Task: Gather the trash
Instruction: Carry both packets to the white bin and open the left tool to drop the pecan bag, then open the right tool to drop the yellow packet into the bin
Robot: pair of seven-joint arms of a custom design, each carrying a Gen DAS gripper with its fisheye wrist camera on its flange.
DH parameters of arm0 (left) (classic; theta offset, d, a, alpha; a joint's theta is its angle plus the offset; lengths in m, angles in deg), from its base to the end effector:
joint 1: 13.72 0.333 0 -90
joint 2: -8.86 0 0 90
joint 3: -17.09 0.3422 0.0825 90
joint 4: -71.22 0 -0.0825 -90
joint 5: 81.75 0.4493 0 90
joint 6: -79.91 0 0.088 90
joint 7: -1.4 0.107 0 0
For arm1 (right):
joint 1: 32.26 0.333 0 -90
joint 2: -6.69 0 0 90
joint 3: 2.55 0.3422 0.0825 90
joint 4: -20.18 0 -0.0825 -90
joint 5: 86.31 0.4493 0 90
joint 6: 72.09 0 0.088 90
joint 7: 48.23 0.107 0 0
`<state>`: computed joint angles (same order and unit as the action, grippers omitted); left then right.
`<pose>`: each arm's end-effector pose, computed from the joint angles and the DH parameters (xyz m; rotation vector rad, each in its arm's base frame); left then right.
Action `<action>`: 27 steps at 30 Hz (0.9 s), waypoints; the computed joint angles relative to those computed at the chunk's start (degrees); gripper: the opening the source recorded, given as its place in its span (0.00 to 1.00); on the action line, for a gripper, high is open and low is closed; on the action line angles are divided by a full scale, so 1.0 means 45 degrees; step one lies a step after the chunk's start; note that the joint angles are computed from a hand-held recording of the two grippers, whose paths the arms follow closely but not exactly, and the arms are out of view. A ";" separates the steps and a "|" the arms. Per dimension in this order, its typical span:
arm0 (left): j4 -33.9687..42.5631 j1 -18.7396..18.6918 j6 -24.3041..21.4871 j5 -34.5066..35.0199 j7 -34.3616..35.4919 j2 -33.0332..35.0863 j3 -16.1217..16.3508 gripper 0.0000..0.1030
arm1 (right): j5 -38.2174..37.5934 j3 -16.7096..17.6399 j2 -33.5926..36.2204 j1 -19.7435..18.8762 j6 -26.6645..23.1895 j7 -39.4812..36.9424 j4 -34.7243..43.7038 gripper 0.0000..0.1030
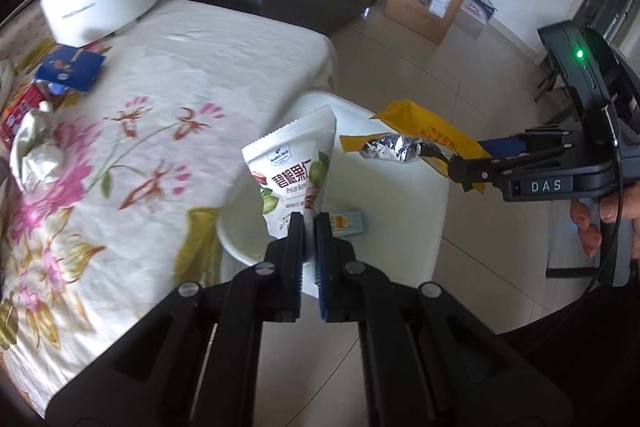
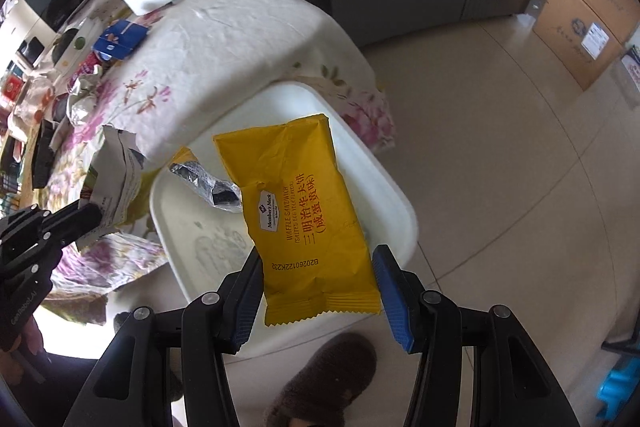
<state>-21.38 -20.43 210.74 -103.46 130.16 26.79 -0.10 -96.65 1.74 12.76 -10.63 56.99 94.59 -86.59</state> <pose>0.6938 -0.2895 0.4946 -1.0353 2.8120 -0.8409 0.6134 0.2909 0.4886 -1.6094 2.3685 -0.2520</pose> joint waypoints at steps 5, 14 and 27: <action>0.0089 -0.0263 0.0148 0.0339 -0.0059 0.0264 -0.0086 0.07 | 0.0054 0.0038 -0.0589 -0.0118 0.0162 0.0278 -0.0806 0.53; -0.0119 -0.0409 0.1342 0.1466 -0.1331 0.0198 0.0160 0.80 | 0.0042 0.0120 -0.0600 -0.0251 0.0108 0.0237 -0.0891 0.53; -0.0402 0.0265 0.1458 0.1772 -0.2018 -0.0206 0.0426 0.95 | 0.0001 0.0096 0.0111 -0.0021 -0.0127 -0.0141 -0.0072 0.55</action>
<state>-23.19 -19.24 217.30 -95.49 121.07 25.86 1.81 -96.65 2.18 13.26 -10.73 56.42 93.95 -86.92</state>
